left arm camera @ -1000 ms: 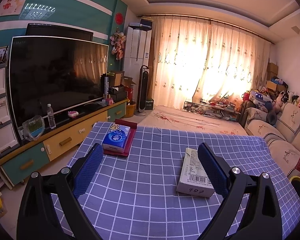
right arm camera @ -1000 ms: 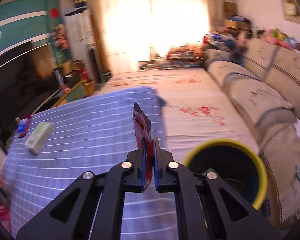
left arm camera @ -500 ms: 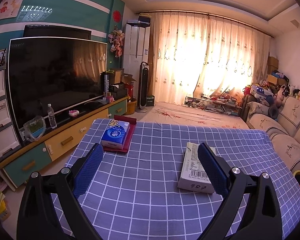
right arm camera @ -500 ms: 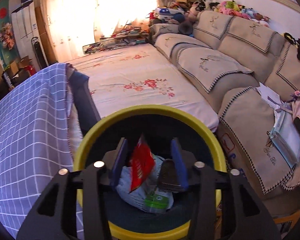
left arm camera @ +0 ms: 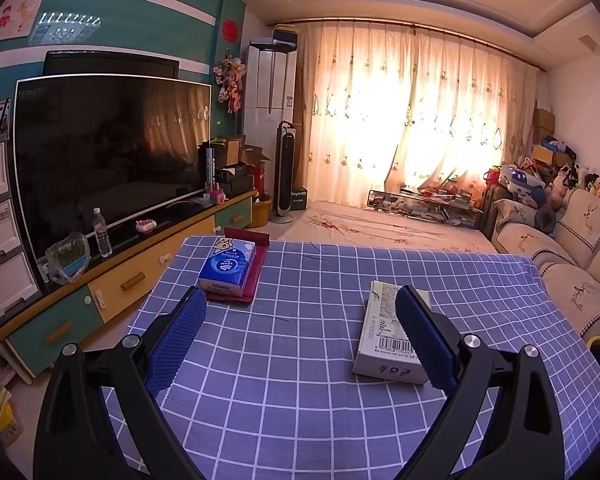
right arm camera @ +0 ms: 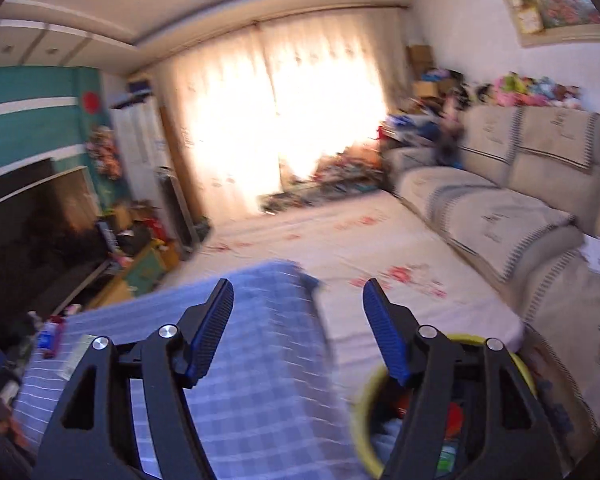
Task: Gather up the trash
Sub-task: 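Move the right tool back over the table, then grasp the white barcode carton with the left tool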
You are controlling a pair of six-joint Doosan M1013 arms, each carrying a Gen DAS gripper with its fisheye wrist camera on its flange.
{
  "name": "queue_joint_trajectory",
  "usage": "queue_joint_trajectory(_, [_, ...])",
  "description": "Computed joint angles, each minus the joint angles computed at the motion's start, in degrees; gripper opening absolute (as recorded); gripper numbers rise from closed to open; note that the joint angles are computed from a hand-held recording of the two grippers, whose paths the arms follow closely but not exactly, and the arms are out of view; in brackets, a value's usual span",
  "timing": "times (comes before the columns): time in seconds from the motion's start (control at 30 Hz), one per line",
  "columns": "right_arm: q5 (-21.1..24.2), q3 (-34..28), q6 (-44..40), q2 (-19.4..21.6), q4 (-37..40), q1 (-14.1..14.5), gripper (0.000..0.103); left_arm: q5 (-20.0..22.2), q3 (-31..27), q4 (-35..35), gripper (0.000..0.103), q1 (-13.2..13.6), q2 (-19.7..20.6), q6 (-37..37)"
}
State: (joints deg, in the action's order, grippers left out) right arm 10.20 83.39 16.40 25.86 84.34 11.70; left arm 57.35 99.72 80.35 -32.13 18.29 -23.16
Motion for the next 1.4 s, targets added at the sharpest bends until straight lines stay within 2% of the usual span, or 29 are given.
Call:
queue_joint_trajectory(0.07, [3.35, -1.59, -5.4, 0.93, 4.37, 1.43, 0.065, 0.03, 0.04, 0.16, 0.094, 0.0, 0.0, 0.13])
queue_joint_trajectory(0.23, [10.03, -5.19, -3.49, 3.73, -1.7, 4.49, 0.065, -0.9, -0.4, -0.68, 0.094, 0.1, 0.45, 1.83])
queue_joint_trajectory(0.37, [13.43, -6.88, 6.94, 5.31, -14.5, 5.5, 0.065, -4.25, -1.41, -3.65, 0.097, 0.83, 1.11, 6.06])
queue_joint_trajectory(0.43, [13.32, -7.05, 9.52, 5.47, -17.67, 5.92, 0.065, -5.16, -2.55, -5.62, 0.097, 1.03, 1.83, 8.92])
queue_joint_trajectory(0.6, [13.83, -6.88, 10.03, 5.36, -16.27, 5.59, 0.066, -5.72, -7.34, -12.14, 0.098, 1.78, 4.55, 20.15])
queue_joint_trajectory(0.87, [14.24, -7.33, 12.24, 5.6, -17.4, 5.85, 0.067, -11.06, -14.75, -25.86, 0.098, 5.81, 8.97, 33.78])
queue_joint_trajectory(1.13, [15.03, -8.05, 15.36, 6.04, -20.02, 5.8, 0.067, -10.84, -19.39, -34.45, 0.098, 7.39, 12.33, 42.63])
queue_joint_trajectory(1.4, [15.75, -8.5, 17.23, 6.29, -22.15, 5.71, 0.068, -9.64, -20.63, -39.29, 0.098, 8.23, 13.32, 45.6])
